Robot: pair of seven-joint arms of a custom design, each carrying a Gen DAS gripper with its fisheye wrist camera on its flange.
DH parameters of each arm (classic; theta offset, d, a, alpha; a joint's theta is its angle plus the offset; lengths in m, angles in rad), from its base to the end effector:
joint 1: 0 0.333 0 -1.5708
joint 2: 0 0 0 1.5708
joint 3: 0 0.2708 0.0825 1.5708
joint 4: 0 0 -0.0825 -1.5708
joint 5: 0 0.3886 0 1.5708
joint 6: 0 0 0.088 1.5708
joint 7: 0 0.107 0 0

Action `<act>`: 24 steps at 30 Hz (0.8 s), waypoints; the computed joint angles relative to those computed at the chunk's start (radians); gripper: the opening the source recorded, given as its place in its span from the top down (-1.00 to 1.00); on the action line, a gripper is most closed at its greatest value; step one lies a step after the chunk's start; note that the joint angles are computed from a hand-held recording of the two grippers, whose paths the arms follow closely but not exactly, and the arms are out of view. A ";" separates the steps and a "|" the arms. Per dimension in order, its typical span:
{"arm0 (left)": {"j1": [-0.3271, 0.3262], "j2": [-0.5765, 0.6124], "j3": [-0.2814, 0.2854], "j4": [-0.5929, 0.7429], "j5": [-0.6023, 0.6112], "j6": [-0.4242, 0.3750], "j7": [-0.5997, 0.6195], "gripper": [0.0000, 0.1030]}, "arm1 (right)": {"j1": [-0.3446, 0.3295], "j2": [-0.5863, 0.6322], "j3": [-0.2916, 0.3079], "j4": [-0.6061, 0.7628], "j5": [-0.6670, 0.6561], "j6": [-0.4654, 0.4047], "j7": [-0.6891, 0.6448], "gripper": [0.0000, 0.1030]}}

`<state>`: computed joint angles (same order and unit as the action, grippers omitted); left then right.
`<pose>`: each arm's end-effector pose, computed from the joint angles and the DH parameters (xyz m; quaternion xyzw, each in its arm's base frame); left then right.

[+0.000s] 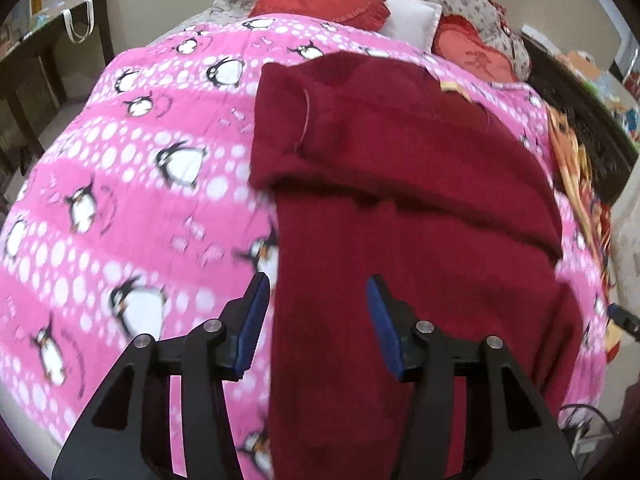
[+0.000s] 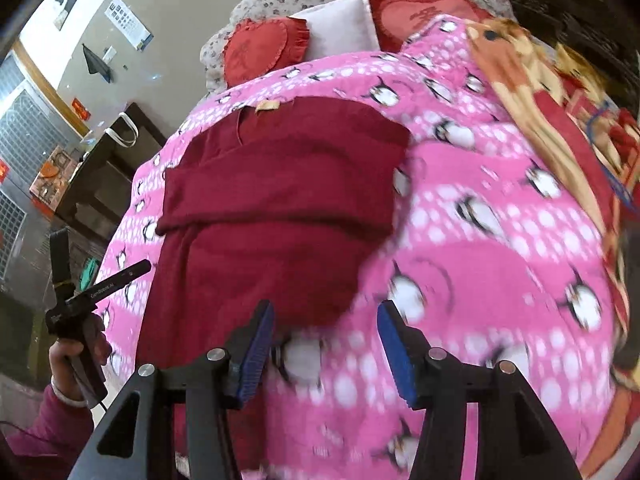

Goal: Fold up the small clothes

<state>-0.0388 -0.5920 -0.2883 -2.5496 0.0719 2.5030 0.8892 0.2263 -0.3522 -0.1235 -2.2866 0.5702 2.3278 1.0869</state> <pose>0.4182 -0.1449 0.4773 -0.7766 0.5654 -0.2139 0.1772 0.4969 0.0577 0.4910 -0.7546 0.5749 -0.0059 0.3164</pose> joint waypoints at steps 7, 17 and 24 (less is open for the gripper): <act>-0.042 -0.154 -0.035 -0.095 0.008 -0.055 -0.024 0.02 | 0.007 -0.118 -0.018 -0.137 0.008 -0.041 0.034 -0.07; -0.104 -0.294 -0.062 -0.174 -0.012 -0.133 -0.043 0.02 | 0.104 -0.092 0.003 -0.149 0.143 -0.010 0.036 -0.31; -0.140 -0.337 -0.044 -0.225 -0.048 -0.153 -0.047 0.02 | 0.117 -0.068 0.045 -0.148 0.084 0.045 0.071 -0.31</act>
